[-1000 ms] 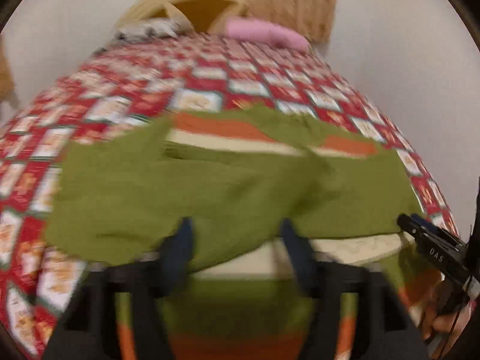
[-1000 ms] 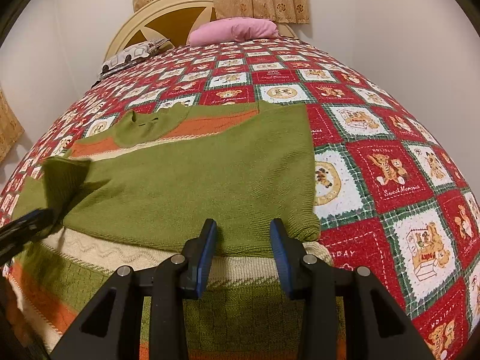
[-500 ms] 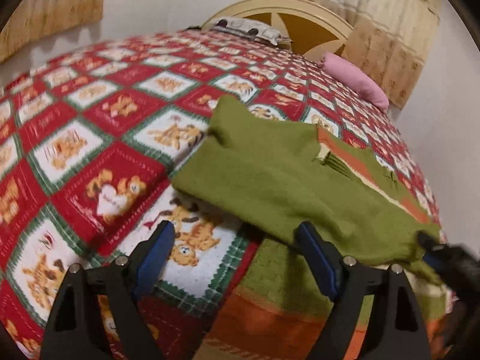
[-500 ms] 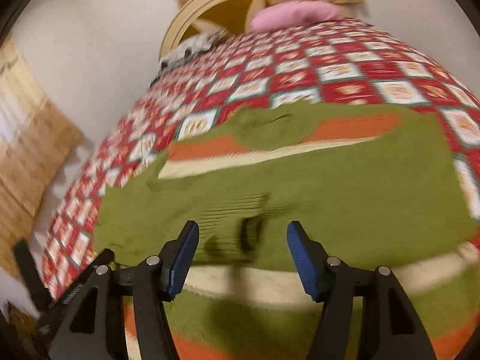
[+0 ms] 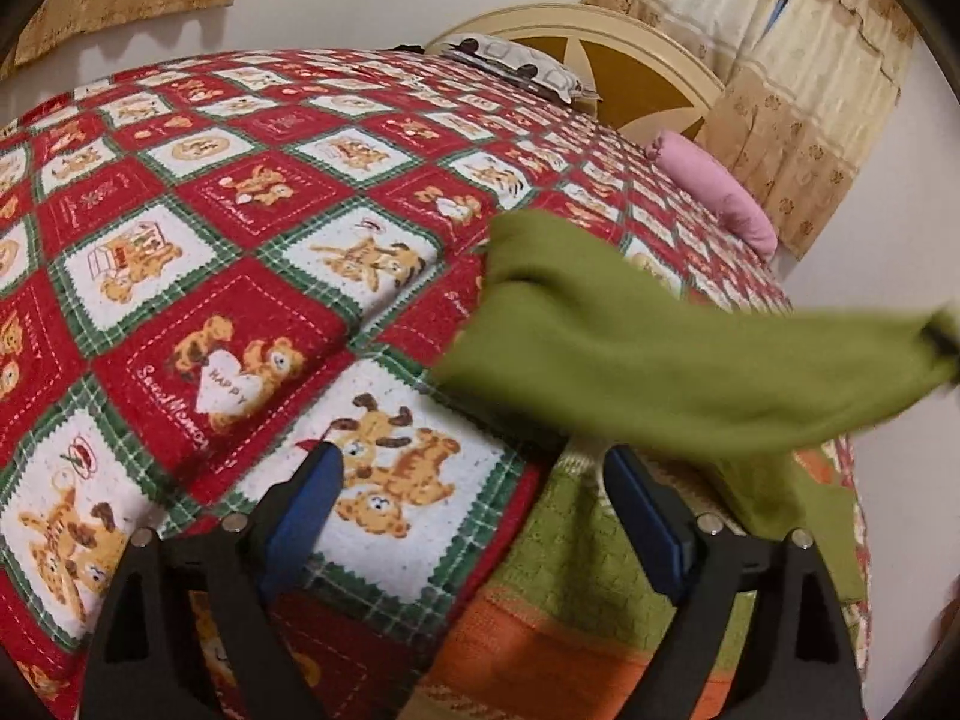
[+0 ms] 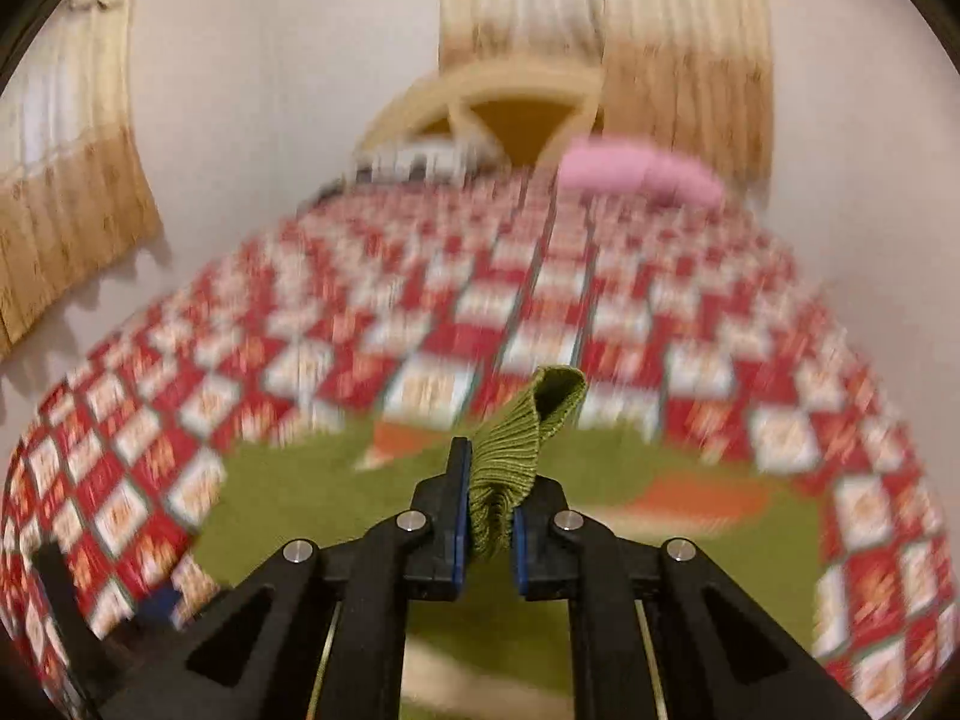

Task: Fold small clothes
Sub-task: 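Grasp the folded sleeve cuff with the right tool and lay it flat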

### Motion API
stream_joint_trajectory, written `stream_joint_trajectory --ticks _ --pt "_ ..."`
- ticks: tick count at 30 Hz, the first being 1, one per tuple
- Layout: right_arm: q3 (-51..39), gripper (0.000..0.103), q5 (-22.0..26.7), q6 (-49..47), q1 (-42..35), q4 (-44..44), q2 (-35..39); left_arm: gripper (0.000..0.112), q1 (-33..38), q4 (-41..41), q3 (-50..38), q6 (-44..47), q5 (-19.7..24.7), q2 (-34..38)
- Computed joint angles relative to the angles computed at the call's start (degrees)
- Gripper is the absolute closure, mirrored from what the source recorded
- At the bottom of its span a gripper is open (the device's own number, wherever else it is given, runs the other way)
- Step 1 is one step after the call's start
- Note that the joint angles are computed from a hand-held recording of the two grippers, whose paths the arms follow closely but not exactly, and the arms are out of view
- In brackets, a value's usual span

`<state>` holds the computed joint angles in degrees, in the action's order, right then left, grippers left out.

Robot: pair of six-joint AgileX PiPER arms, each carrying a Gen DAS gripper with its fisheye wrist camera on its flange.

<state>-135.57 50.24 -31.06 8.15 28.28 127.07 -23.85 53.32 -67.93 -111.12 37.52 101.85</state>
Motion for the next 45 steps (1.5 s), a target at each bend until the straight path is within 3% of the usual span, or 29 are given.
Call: stream_joint_trajectory --ticks 4,12,17,25,29,33,37,43,45 --pt "-1.76 0.093 -1.27 -1.67 -3.30 1.10 -1.63 0.021 0.18 -0.67 -0.28 1.01 0.29 0.27" --pt "-4.25 0.093 2.23 1.82 -8.38 -5.24 7.16 0.021 -0.08 -2.29 -1.87 3.50 2.08 1.20" --pt "2.74 0.093 -1.91 2.83 -9.34 -9.72 8.54 0.021 -0.09 -2.70 -2.26 4.23 2.51 1.43" --pt "3.38 0.088 -0.67 4.27 -12.85 -12.92 11.46 0.019 -0.19 -3.95 -3.70 6.34 3.53 2.35" --pt "5.21 0.088 -4.15 13.34 -15.22 -19.00 10.15 0.019 -0.23 -3.99 -3.85 6.39 3.68 2.45" --pt "13.40 0.088 -7.17 7.78 -18.06 -9.90 4.23 0.019 -0.23 -3.92 -3.75 6.30 3.65 2.41" --pt "20.20 0.088 -7.85 -2.35 -15.99 -2.69 -0.13 0.018 -0.23 -3.93 -3.68 6.26 3.58 2.35" --pt "23.54 0.087 -9.89 -1.03 -12.29 -6.82 1.95 0.017 -0.25 -3.59 -3.41 5.69 3.30 2.28" --pt "23.83 0.086 -10.01 -2.29 -13.04 -4.05 2.15 0.017 -0.19 -3.73 -3.49 5.98 3.34 2.33"
